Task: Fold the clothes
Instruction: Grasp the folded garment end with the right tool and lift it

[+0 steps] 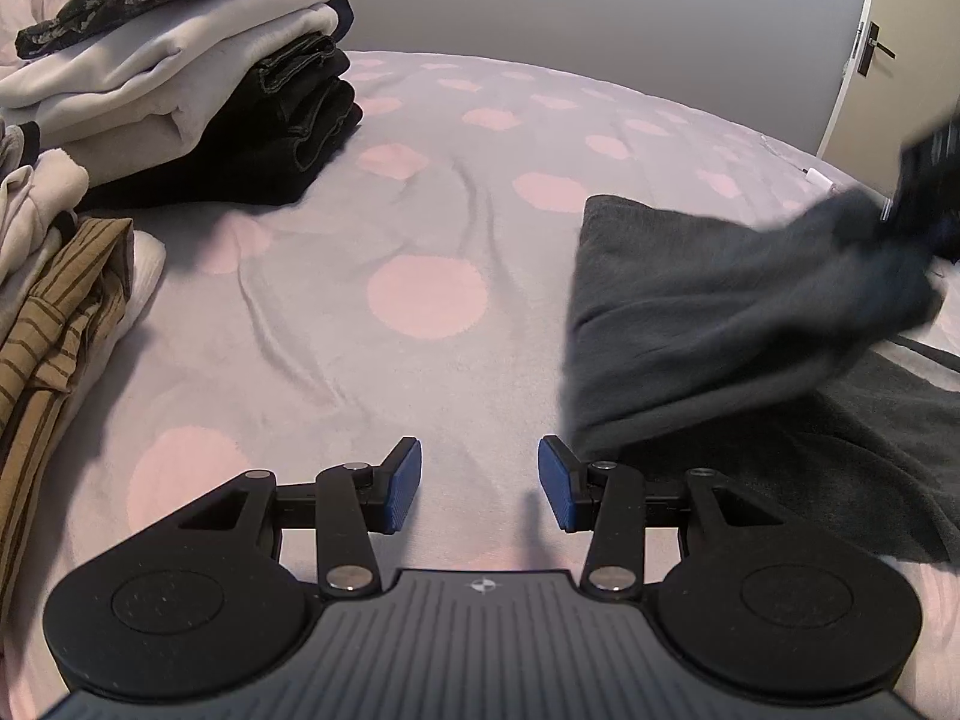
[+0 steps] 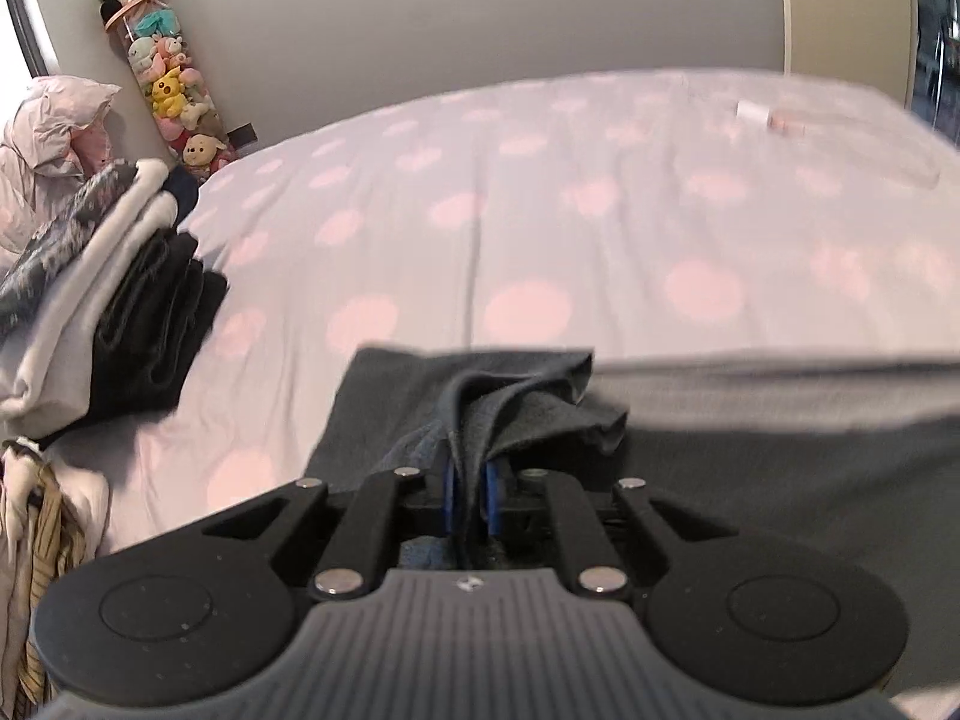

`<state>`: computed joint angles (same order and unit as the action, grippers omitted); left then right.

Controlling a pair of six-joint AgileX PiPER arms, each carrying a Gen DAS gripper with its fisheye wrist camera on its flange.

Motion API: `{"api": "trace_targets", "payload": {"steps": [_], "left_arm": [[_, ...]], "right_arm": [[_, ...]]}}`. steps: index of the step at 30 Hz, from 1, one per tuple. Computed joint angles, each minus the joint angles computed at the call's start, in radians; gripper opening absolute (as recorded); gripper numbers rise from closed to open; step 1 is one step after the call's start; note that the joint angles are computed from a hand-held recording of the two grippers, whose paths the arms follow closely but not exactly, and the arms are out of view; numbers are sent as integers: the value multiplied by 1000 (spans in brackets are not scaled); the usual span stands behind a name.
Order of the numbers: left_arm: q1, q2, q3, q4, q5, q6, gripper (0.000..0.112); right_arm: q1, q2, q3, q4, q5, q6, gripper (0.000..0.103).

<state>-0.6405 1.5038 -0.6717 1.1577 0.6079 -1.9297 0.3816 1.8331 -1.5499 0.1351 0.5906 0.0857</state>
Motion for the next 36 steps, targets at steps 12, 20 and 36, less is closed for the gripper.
{"api": "trace_targets", "payload": {"steps": [12, 20, 36], "left_arm": [[-65, 16, -3, 131, -56, -67, 51], [-192, 52, -51, 269, -54, -122, 51], [-185, 316, -404, -117, -256, 260, 58]], "right_arm": [[-175, 56, -538, -133, 363, -130, 11], [-453, 113, -729, -14, 476, -325, 11], [-943, 494, -892, 225, 570, -497, 11]]}}
